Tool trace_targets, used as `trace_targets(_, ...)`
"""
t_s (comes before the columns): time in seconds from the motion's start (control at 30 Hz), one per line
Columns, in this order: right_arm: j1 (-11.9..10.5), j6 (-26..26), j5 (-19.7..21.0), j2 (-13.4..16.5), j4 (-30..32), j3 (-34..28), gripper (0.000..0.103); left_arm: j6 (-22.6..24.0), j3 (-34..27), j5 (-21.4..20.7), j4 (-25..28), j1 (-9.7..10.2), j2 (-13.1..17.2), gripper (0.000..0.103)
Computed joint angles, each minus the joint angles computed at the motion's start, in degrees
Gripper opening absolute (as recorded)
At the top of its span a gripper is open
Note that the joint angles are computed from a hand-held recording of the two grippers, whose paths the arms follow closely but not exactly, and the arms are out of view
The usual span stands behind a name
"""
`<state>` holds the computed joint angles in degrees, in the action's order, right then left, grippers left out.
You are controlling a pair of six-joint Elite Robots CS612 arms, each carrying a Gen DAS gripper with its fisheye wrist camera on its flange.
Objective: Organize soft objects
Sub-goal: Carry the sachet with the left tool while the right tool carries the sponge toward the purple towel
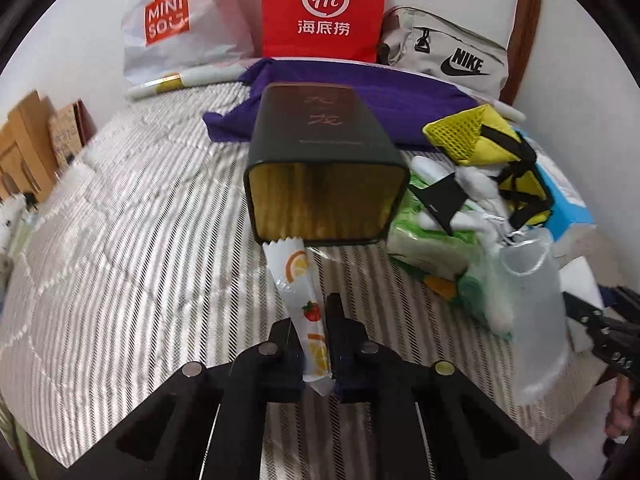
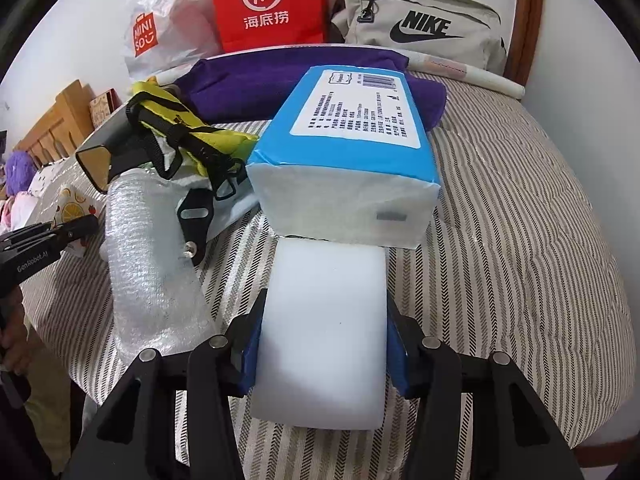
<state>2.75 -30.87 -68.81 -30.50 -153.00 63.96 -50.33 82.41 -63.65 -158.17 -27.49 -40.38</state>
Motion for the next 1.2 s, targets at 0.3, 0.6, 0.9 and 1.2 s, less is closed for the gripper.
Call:
trace_targets(0.3,-0.1,-0.9,-0.1,-0.7,0.5,0.6,0.05,1.1,1.1,-0.3,-2.0,-0.18,-0.7,0.008)
trace_targets(0.6,-0.6,-1.1,2.5,-2.4,-0.1,1.8,0.05,1.0,2.3,0.2,-4.0,-0.3,-2.1,0.008)
trace_targets(0.9,-0.8,0.1,4.4,-3.4,0.1,1.0,0.05,2.2,2.4,0.9,-3.7,-0.32,-3.7,0.008)
trace_targets(1.2,-0.1,0.3,6.4,-2.2,2.5,-4.7,0.05,3.5,0.7,1.2,-2.2,0.93,-4.8,0.008)
